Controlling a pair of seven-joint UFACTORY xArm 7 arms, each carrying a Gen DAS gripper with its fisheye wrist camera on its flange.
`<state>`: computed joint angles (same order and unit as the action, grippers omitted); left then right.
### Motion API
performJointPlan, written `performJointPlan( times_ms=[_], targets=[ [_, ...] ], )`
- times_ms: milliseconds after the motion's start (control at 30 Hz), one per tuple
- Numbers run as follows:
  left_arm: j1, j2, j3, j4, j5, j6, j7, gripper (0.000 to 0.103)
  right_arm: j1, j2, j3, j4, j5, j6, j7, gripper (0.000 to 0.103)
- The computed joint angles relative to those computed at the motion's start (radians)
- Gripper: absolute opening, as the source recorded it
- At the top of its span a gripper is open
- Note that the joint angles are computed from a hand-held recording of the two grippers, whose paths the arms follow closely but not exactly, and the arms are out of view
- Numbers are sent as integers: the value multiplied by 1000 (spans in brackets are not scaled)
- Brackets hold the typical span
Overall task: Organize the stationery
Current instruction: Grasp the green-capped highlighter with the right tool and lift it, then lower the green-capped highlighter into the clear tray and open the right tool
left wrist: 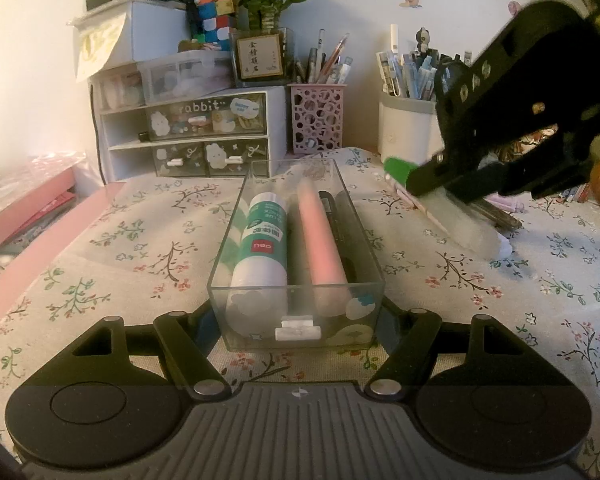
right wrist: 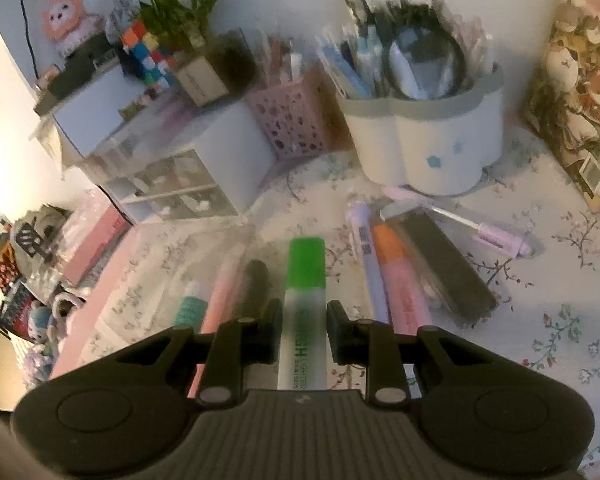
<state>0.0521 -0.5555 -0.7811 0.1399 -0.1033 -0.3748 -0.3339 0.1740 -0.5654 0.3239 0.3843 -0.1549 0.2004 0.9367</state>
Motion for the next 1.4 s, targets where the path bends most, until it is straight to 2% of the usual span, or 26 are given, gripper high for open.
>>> performJointPlan(
  times_ms=[533,933,1033,1400],
  targets=[
    [2,0,-2,0,2,-1,-2,73,65,0,-39,8,64,-66,-30,19],
    [3,0,-2,0,2,-2,-1,73,118,56,-63,18,133,-134,-46,19],
    [4,1,-2,1,3,-2,0,73,106,70,-46,23,140,-141,-31,19],
    [0,10,3,2,-4,-8,15,73,117,101,-53,8,178,-194,24,19]
  ],
)
